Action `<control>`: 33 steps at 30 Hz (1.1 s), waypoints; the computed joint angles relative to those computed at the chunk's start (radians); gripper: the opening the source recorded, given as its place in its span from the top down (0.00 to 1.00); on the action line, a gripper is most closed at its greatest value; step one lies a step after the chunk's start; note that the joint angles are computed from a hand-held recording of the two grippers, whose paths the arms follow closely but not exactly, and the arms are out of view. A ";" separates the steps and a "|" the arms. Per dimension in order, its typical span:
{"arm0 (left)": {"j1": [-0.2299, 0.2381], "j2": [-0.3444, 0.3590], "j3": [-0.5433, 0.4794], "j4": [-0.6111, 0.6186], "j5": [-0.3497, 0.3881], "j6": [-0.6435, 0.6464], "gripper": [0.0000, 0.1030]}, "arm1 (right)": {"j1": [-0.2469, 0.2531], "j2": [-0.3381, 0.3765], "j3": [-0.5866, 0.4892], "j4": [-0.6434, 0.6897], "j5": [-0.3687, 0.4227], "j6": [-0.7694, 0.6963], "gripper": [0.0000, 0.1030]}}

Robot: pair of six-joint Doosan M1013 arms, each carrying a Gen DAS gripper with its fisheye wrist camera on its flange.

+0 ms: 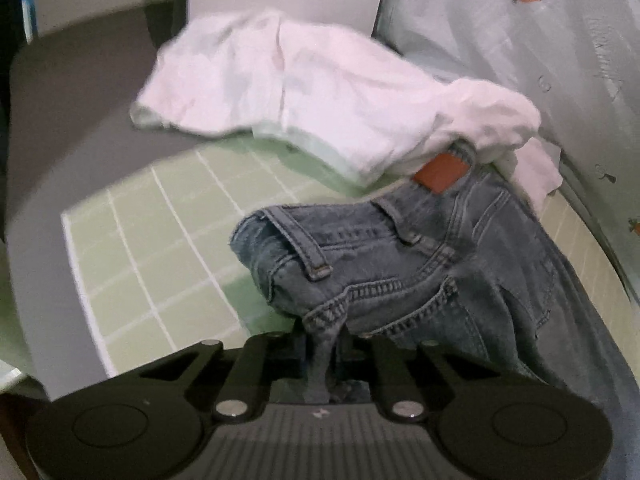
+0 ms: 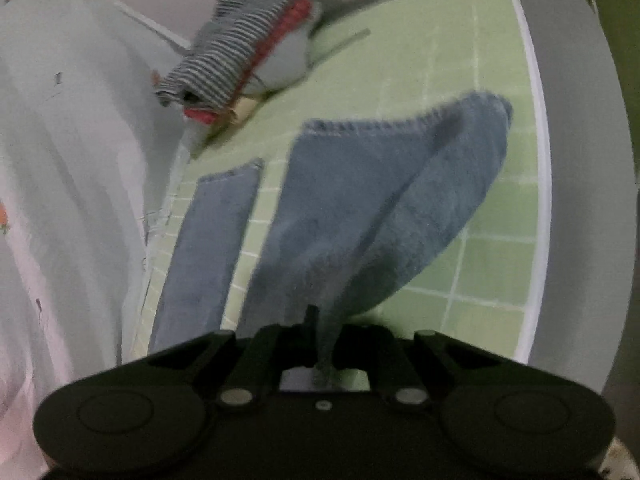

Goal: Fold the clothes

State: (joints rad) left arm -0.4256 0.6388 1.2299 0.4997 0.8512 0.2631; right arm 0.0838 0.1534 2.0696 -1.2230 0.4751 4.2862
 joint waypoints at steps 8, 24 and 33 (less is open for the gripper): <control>-0.024 -0.075 0.042 0.164 0.036 -0.073 0.90 | 0.016 -0.091 -0.004 -0.066 0.032 -0.069 0.95; -0.044 -0.033 -0.064 0.195 0.146 -0.152 0.91 | -0.032 -0.012 -0.170 0.064 0.024 -0.505 0.95; -0.046 0.100 -0.299 0.161 0.232 -0.107 0.91 | -0.095 0.113 -0.352 0.222 -0.009 -0.767 0.95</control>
State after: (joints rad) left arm -0.4718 0.7384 0.9305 0.6608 1.0828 0.1557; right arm -0.0112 0.2662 1.7180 -1.0011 0.4662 3.5190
